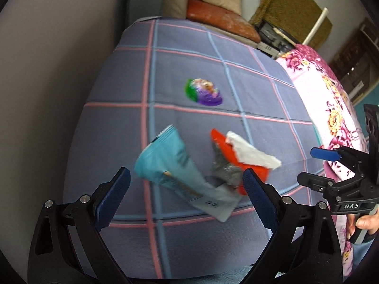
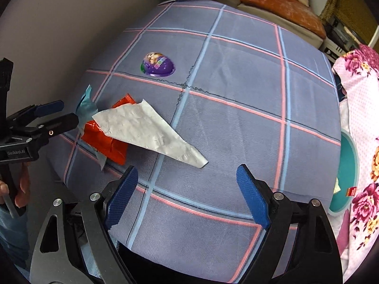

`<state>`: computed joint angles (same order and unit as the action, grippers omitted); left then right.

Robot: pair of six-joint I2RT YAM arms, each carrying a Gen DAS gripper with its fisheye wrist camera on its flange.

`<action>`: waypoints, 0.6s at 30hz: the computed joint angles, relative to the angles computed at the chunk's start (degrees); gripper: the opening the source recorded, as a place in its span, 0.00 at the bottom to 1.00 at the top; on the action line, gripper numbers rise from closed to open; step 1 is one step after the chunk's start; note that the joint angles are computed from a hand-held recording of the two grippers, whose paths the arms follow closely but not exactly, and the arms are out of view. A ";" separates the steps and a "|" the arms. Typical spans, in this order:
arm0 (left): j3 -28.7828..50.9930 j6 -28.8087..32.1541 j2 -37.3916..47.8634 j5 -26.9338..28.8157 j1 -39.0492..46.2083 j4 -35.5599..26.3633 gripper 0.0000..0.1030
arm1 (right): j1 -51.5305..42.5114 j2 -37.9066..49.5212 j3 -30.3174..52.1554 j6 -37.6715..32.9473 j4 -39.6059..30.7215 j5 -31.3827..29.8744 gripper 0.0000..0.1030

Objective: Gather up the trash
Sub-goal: 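Grasp the light-blue wrapper with the left tool while the right tool grasps the white tissue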

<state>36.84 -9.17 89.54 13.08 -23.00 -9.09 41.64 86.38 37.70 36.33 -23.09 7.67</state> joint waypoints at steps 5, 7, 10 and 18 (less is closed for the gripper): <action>-0.79 0.72 3.55 0.98 2.85 1.69 0.93 | -1.00 7.48 2.78 -1.21 3.69 -2.79 0.59; -0.35 0.72 5.47 2.31 3.86 2.27 0.93 | -1.19 9.19 3.57 -1.94 5.16 -3.45 0.56; 0.30 0.46 7.82 3.79 4.62 3.32 0.93 | -1.58 11.66 5.22 -3.18 6.29 -3.74 0.55; 2.62 0.55 12.50 2.39 0.41 5.46 0.93 | -5.67 13.17 4.72 -5.78 10.44 -7.43 0.10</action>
